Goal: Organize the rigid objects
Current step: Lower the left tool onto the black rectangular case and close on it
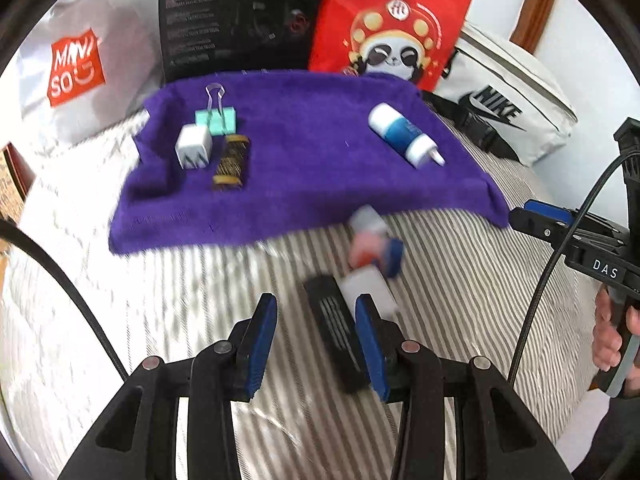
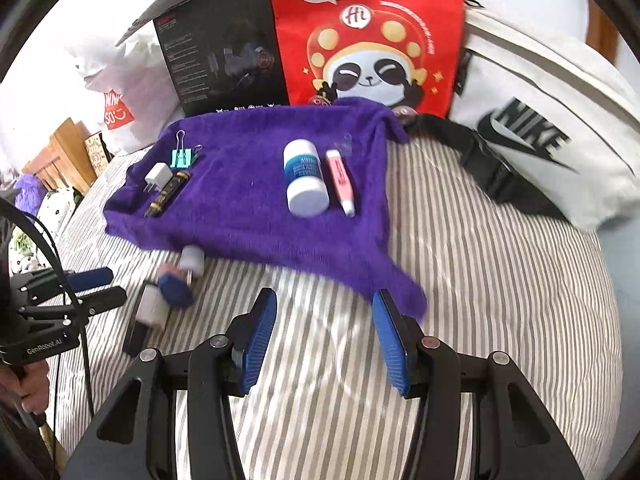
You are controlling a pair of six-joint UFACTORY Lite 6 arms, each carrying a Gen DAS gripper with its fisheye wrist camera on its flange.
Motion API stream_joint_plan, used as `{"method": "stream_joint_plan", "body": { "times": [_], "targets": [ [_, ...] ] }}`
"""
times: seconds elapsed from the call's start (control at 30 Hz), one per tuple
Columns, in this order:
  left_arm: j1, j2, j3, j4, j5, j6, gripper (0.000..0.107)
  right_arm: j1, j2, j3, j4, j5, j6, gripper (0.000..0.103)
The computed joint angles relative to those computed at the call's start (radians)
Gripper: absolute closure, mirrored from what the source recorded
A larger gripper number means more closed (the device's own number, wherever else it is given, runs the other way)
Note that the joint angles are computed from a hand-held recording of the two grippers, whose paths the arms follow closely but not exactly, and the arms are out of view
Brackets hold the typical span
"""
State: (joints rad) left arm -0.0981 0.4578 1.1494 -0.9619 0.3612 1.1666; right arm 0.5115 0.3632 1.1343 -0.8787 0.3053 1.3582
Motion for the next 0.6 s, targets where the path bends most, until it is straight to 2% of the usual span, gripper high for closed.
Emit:
{"method": "stream_joint_plan", "body": {
  "times": [0.17,0.3,0.33,0.4,0.5,0.6],
  "targets": [
    [-0.039,0.004,-0.038,0.013,-0.031,-0.013,0.068,0.021,-0.073,-0.116,-0.096,-0.036,0.155,0.053],
    [-0.086,0.019,-0.051,0.092,-0.116,-0.102,0.068,0.035,-0.100,-0.158,-0.157,-0.053,0.239,0.053],
    [-0.095,0.015,-0.064,0.085,-0.152,-0.095,0.067,0.036,-0.101,-0.163,-0.162,-0.058,0.244,0.053],
    [-0.087,0.012,-0.074,0.022,-0.158,-0.011,0.066,0.035,-0.103,-0.171,-0.173,-0.066,0.251,0.053],
    [-0.074,0.002,-0.085,0.115,-0.192,-0.087,0.066,0.031,-0.104,-0.181,-0.187,-0.075,0.272,0.053],
    [-0.055,0.007,-0.081,0.061,-0.187,-0.012,0.066,0.023,-0.100,-0.187,-0.211,-0.090,0.301,0.053]
  ]
}}
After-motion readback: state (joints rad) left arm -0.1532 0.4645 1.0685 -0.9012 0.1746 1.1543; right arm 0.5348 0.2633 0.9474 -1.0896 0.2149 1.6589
